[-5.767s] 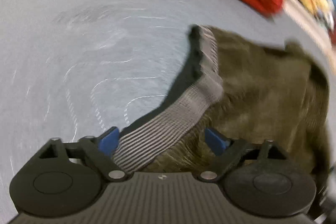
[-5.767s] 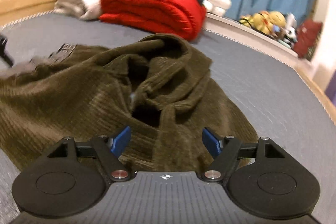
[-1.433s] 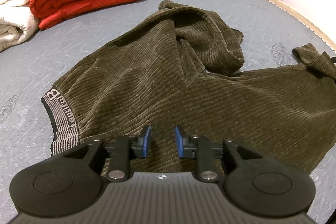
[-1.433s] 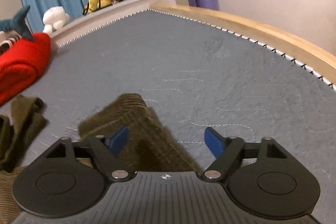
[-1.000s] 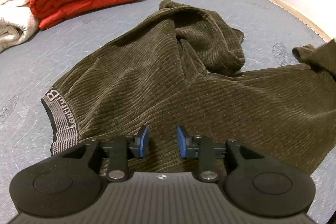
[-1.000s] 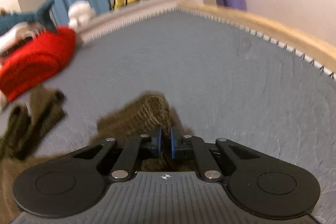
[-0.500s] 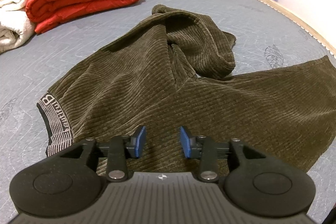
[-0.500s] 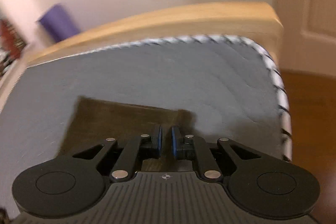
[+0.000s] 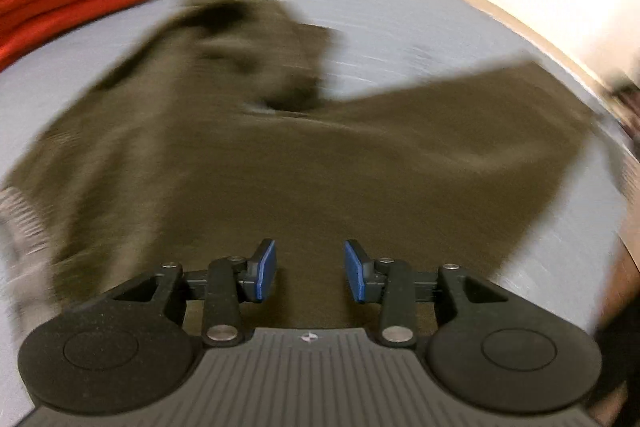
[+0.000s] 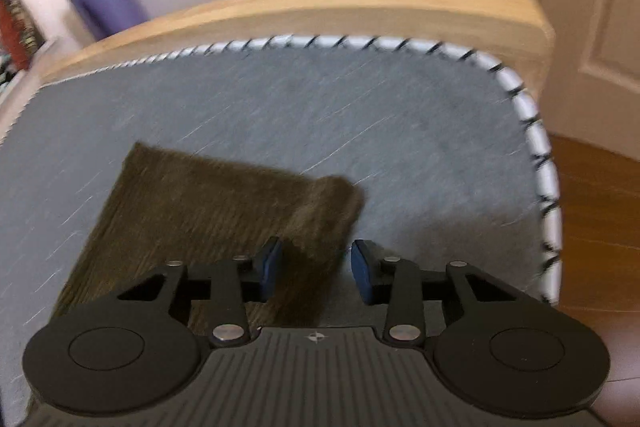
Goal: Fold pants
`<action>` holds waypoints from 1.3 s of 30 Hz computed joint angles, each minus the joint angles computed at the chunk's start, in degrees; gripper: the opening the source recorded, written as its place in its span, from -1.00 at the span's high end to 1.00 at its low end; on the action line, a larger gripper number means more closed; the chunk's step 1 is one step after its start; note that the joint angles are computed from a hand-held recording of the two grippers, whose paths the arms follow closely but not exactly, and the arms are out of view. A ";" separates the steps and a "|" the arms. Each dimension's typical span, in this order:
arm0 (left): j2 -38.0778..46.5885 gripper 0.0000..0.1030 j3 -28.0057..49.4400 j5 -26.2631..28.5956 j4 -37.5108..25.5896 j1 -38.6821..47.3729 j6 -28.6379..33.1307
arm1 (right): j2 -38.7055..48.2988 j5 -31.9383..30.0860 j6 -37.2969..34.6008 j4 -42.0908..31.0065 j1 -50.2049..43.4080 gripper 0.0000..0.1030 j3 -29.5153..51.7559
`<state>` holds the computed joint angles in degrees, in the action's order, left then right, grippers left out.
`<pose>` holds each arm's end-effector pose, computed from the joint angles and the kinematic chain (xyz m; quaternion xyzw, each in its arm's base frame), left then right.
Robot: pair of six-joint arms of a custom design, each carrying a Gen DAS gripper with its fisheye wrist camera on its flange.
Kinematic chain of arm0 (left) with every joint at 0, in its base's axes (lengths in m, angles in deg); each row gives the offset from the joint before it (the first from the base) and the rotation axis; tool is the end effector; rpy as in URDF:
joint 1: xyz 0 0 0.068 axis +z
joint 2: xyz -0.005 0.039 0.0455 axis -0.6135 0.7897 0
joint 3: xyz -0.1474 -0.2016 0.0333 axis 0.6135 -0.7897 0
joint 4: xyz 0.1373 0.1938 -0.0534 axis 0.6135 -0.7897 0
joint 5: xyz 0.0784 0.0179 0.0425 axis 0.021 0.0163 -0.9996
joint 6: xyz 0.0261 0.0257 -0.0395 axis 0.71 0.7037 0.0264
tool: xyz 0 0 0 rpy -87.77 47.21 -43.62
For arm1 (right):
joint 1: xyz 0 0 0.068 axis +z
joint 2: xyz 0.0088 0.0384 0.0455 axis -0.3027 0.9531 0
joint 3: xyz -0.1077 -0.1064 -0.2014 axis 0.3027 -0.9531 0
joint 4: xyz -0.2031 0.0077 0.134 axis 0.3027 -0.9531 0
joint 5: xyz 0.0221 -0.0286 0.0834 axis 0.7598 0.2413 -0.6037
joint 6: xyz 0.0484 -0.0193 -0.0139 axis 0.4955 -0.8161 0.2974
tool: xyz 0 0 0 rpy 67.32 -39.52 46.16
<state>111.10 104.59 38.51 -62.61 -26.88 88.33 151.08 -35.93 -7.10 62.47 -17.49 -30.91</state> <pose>0.3934 0.0572 0.1503 0.3326 0.8849 -0.1464 0.2914 0.2684 -0.0184 0.1189 0.6098 0.7189 -0.0995 0.3185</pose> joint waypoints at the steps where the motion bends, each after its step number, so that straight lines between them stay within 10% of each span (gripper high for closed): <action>1: -0.76 0.19 -1.53 1.61 -1.37 -0.39 4.51 | -0.81 1.30 0.33 -0.62 1.03 0.21 0.37; 6: -3.86 0.19 -10.86 3.52 -1.42 -3.67 19.84 | -1.32 7.01 -9.52 4.80 8.43 0.19 2.84; 12: -3.10 0.17 -17.26 -0.22 8.91 -6.89 20.03 | 0.03 1.55 -19.40 12.44 12.14 0.11 4.48; 14: -3.10 0.60 -16.83 -0.12 8.43 -6.63 19.58 | -0.07 -0.97 -22.07 12.94 12.32 0.09 5.58; 19: -6.45 0.87 -12.25 3.73 -7.12 -1.93 32.61 | -1.84 -4.73 -29.27 13.04 15.71 0.01 7.25; 25: -7.52 0.64 -13.57 3.17 -9.60 1.94 38.67 | -0.11 -16.96 -44.69 14.83 22.33 -0.27 11.78; 30: -2.28 0.53 -0.60 10.25 -13.42 9.60 25.19 | 6.82 -23.56 -56.30 12.86 29.87 -0.27 19.02; 35: 2.95 0.72 0.22 -10.39 -1.70 10.59 15.88 | 14.39 -33.70 -63.33 0.00 33.01 -0.28 29.17; 39: 2.26 0.70 1.86 -6.74 -3.83 13.29 14.30 | 19.66 -29.04 -69.88 -10.24 37.57 -0.26 34.85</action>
<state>113.35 106.45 31.77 -66.44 -13.59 102.62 170.74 -64.96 -76.98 52.23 20.08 3.94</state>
